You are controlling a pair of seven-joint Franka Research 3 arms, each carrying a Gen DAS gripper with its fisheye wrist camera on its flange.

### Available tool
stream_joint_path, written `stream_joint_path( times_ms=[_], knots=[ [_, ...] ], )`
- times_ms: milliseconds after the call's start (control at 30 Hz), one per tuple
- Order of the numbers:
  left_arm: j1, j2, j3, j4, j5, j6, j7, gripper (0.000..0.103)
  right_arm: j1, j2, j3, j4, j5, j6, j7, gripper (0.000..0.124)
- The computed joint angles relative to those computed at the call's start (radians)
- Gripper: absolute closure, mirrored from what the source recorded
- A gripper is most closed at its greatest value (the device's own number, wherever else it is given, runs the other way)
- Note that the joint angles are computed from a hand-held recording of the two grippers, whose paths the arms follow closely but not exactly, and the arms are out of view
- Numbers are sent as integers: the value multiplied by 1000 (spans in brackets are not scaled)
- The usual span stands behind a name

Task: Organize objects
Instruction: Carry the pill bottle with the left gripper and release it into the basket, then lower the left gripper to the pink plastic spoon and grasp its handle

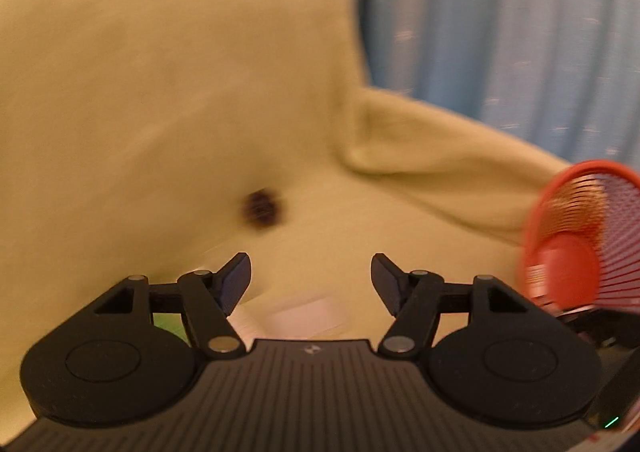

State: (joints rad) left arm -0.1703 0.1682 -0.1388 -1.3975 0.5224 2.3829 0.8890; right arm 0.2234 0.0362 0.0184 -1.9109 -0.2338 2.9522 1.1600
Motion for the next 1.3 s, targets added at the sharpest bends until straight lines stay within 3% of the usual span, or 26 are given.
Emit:
stream_joint_path(
  times_ms=[133,233,467,567,800,867,967,1067,1300],
  knots=[
    [21,-99,13,-155,41,-6,-109,36,0,-4,0,-6,-9,0,3,119],
    [38,-131,1,-228,43,-10,-106,36,-1,-9,1,-12,-13,1,5,119],
    [54,-88,-23,-272,-106,42,199,38,-6,-16,3,-24,-16,6,2,119],
    [51,-32,-29,-229,-152,19,328,55,-9,-20,5,-30,-11,9,-2,119],
    [56,74,-34,-132,-227,-25,553,59,-12,-24,7,-34,-11,8,-8,119],
    [59,91,-36,-111,-258,-47,597,69,-13,-25,8,-37,-10,10,-8,119],
    [64,83,-37,-116,-318,-53,599,91,-13,-24,9,-34,-15,7,-6,119],
    [52,47,-31,-156,-318,-62,545,98,-13,-22,9,-30,-17,4,-8,119],
    [39,-115,-32,-354,-312,-20,364,98,-14,-24,8,-33,-4,7,-23,119]
  ],
)
